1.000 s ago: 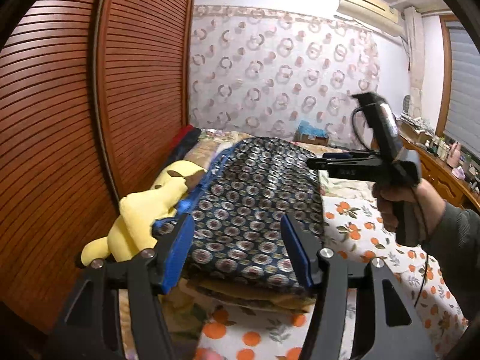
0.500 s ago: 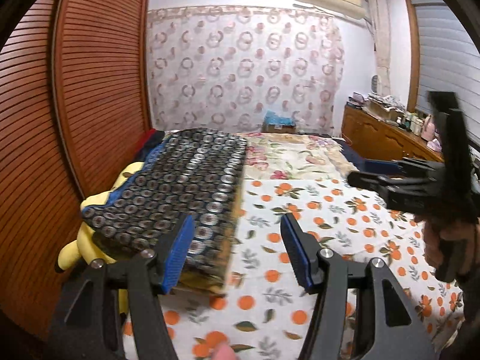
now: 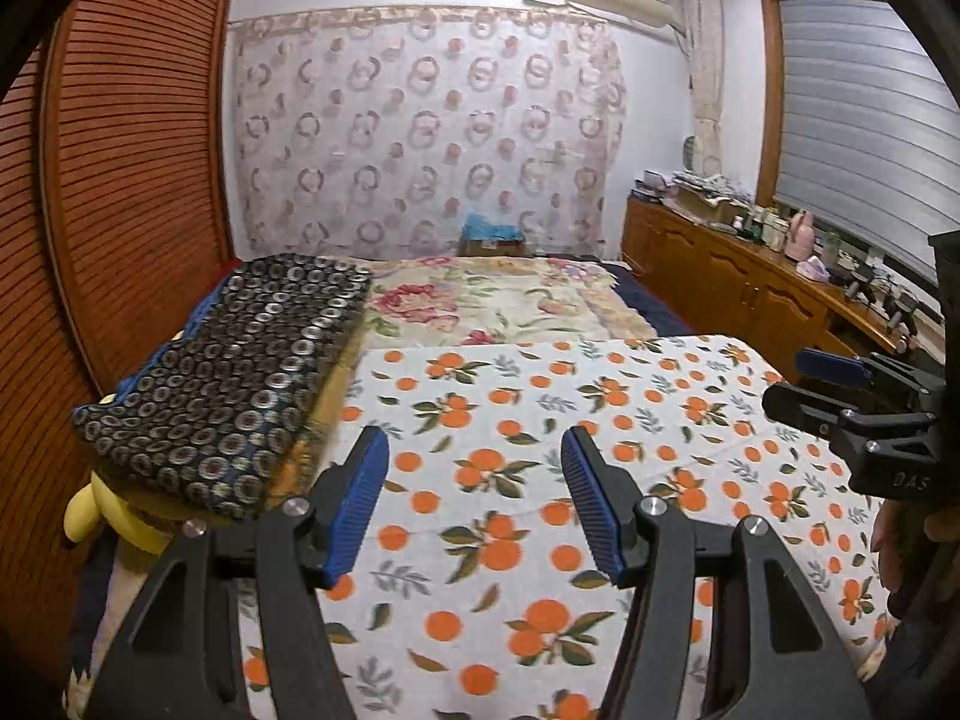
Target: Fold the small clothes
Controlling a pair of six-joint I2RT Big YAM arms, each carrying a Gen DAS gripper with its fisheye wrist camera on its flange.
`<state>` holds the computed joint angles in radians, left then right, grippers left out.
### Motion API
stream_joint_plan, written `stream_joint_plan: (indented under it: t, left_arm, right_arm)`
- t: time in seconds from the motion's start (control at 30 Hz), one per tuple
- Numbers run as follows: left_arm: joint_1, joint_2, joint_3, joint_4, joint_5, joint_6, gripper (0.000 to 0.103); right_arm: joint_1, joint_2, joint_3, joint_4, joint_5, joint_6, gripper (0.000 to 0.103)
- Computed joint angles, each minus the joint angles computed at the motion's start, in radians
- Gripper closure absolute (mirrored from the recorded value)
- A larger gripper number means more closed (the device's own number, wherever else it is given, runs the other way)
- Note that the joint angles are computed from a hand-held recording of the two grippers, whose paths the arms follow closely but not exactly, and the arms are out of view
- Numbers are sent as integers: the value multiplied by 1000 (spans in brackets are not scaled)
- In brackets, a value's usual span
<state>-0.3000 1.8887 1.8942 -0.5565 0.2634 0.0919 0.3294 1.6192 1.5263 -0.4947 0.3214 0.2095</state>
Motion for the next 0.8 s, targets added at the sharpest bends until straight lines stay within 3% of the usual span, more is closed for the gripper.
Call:
stream_joint_plan:
  t: [0.27,0.8]
  left_arm:
    - [-22,-45,-21,4,-3,-12,43]
    - [-28,-118,-13,54,11,-26,43]
  right_arm:
    - [11,-115,-106,37,101,60,25]
    - [55,-225,-143,85,261,71,24]
